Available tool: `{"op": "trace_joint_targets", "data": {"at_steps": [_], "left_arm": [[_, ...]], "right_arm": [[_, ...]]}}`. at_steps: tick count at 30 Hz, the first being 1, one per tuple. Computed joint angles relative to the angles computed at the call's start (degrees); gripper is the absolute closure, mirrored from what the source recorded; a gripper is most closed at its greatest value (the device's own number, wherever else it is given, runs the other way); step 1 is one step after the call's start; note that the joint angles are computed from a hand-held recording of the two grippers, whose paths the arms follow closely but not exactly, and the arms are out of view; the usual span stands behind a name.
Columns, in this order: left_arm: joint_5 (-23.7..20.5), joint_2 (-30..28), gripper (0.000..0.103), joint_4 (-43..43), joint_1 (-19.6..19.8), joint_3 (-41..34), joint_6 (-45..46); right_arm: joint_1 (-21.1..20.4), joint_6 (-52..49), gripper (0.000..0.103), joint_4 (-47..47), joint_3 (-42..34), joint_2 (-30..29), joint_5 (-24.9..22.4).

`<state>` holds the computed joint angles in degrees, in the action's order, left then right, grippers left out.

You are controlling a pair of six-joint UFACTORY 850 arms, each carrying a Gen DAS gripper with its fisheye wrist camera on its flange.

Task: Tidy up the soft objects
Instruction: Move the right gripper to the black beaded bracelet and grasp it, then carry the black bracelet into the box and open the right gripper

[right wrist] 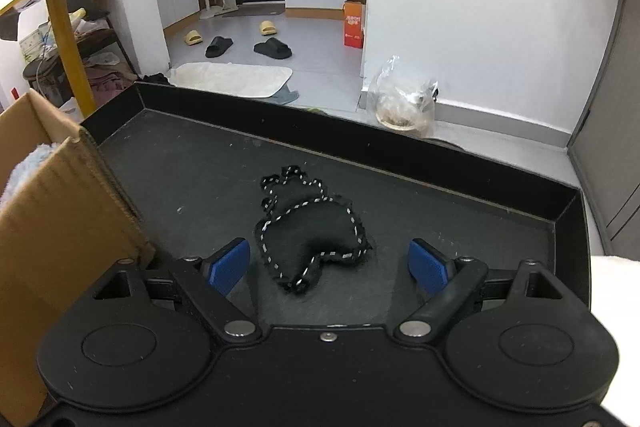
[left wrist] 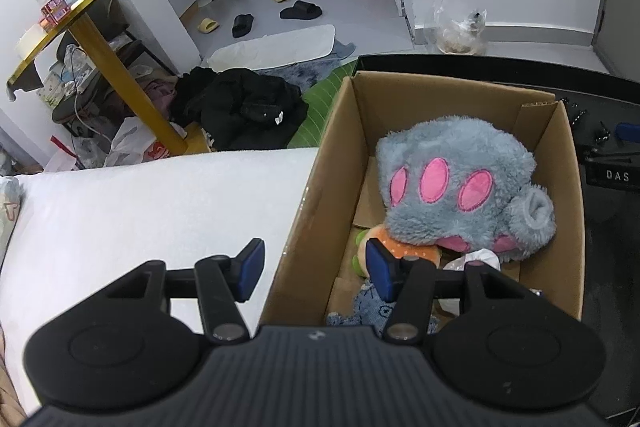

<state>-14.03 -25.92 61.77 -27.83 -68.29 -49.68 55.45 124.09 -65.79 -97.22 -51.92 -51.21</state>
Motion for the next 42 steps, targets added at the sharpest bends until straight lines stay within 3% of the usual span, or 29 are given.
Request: {"op": "trace_joint_targets", "data": {"at_steps": [5,7,9,12,15,21,31,36,42], "left_arm": [[-0.41,-0.11,0.049,-1.9,-0.15,-0.31,1.75],[-0.69,-0.11,0.049,-3.44,-0.06,-0.43,2.97],[-0.54,0.07,0.049,-4.31,0.16,-0.32,3.47],[-0.23,0.37,0.049,-6.26,0.45,-0.26,5.26],[0.58,1.12,0.049,-6.93,0.74,0.52,6.06],[1.18,2.36,0.048,-16.41,1.63,1.39,14.31],[0.66,4.25,0.048,-36.99,3.4,2.03,36.12],[0.42,4.7,0.048,-53.53,5.19,2.04,52.39],[0.38,4.16,0.048,-65.07,6.36,1.85,62.39]], "right_arm": [[-0.01,-0.49,0.019,-0.28,-0.8,-0.63,-0.96],[0.05,-1.64,0.027,0.25,-1.19,-0.87,-1.66],[0.17,-4.23,0.047,1.44,-2.18,-1.35,-3.22],[0.37,-4.25,0.059,1.96,-1.87,-0.83,-3.2],[0.72,-4.36,0.062,2.98,-1.39,-0.13,-2.53],[2.15,-6.23,0.062,7.0,-1.92,0.78,-3.96],[4.26,-5.62,0.062,10.09,-2.27,2.79,-6.56],[5.52,-5.05,0.062,10.28,-3.4,3.32,-8.79],[7.26,-2.73,0.062,9.67,-4.27,4.21,-11.71]]}}
